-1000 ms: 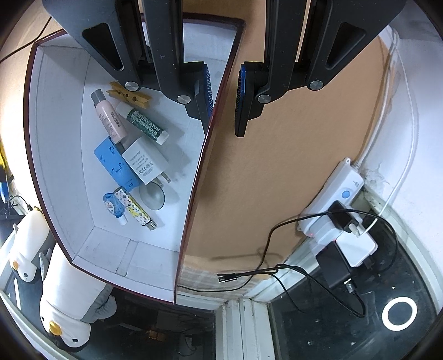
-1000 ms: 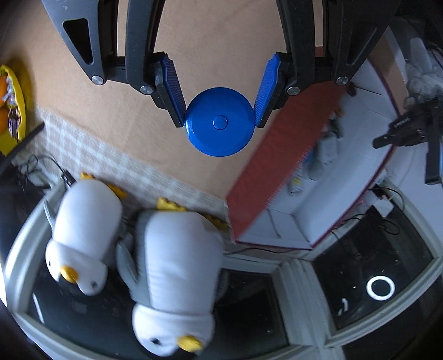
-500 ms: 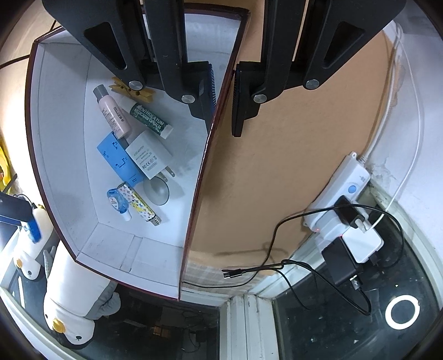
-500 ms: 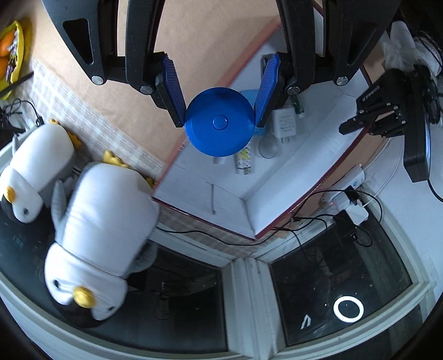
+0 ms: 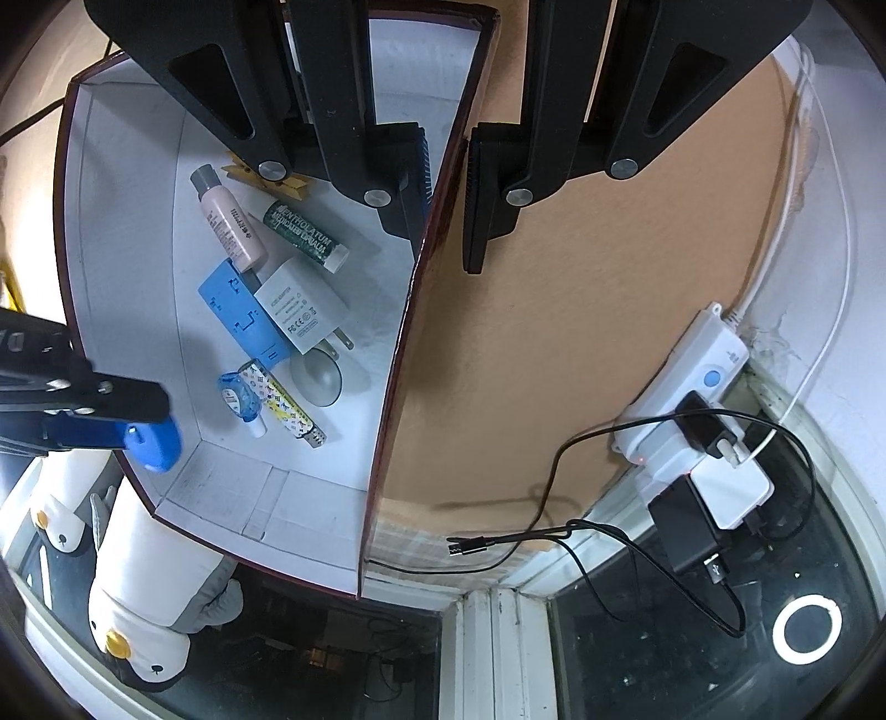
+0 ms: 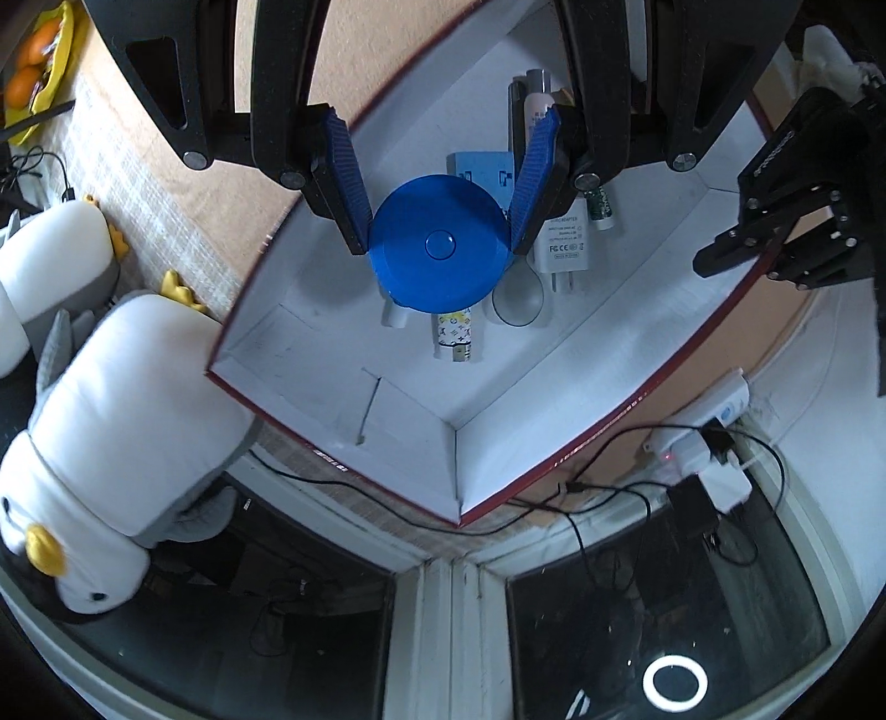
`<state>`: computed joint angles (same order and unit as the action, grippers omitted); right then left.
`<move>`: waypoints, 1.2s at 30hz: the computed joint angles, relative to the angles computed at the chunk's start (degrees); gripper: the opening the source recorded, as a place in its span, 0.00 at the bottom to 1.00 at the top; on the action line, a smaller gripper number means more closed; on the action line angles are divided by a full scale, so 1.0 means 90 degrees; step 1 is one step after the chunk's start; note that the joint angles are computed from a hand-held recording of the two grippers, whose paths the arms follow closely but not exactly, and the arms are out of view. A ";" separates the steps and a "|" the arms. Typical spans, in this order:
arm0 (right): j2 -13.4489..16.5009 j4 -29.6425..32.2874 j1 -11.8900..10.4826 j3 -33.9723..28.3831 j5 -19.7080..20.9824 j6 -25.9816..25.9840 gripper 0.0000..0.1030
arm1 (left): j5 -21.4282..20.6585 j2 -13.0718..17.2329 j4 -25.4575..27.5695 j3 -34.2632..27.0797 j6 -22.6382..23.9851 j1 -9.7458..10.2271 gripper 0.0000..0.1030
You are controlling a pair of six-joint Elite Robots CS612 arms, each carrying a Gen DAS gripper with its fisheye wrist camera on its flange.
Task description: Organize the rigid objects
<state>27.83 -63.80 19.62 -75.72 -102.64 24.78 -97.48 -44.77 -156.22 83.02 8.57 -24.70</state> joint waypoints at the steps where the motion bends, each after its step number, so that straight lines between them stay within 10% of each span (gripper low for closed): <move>1: -0.0021 0.0004 0.0004 0.0073 -0.0008 -0.0025 0.45 | -0.0005 0.0003 0.0000 -0.0004 0.0004 0.0001 0.08; 36: 0.0247 -0.0237 0.0219 -0.0552 0.0153 0.0336 0.54 | 0.0104 -0.0272 -0.0292 0.0291 0.0069 -0.0049 0.18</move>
